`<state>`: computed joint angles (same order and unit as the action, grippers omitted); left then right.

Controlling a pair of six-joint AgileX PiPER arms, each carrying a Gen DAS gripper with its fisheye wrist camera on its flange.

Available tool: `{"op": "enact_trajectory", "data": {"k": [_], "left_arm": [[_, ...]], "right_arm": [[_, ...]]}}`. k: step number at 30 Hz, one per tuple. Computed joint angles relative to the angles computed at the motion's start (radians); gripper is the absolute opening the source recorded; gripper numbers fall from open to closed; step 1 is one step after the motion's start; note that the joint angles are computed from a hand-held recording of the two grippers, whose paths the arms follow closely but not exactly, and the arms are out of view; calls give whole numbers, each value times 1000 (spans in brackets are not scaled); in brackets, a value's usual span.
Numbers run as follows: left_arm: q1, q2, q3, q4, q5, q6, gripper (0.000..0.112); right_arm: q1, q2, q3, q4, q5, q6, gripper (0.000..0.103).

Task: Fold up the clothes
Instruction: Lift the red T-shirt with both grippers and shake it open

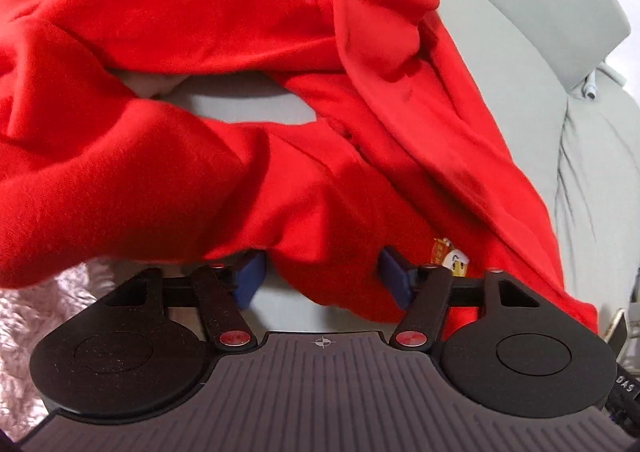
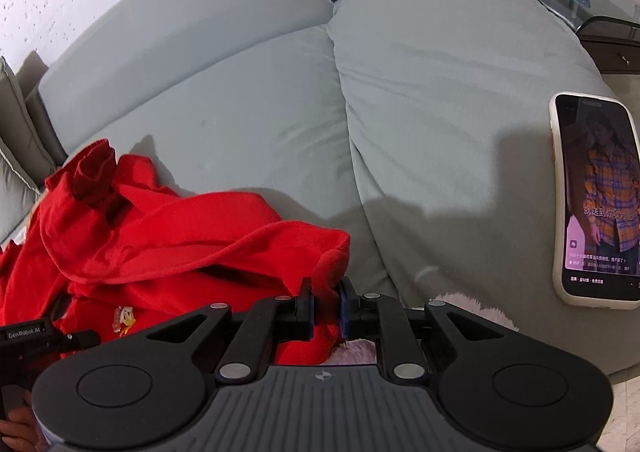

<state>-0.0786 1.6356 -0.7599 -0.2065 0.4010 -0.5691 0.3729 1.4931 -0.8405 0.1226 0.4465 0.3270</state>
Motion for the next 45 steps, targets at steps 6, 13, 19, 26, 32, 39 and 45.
{"op": "enact_trajectory", "data": {"k": [6,13,19,26,32,39,45], "left_arm": [[31,-219,36,38,-28,115,6],[148,-459,-61,77,93,177,5],[217,-453,-472,178,241,239,5],[116,-497,-833,518,242,189,6],[323,-465,-1114,91,398,528,6],[359,-423,-1366,-99,675,728,6],[293,-281,-1379,-61,772,728,6]], "right_arm": [[-4,-1,-32,75,47,-62,15],[-28,-38,-91,508,110,-391,9],[26,-23,-484,575,160,-420,8],[167,-65,-930,70,-53,-65,8],[219,-144,-986,-150,-69,130,8],[269,-207,-1017,-450,-47,290,8],[164,-38,-1100,-313,54,158,8]]}}
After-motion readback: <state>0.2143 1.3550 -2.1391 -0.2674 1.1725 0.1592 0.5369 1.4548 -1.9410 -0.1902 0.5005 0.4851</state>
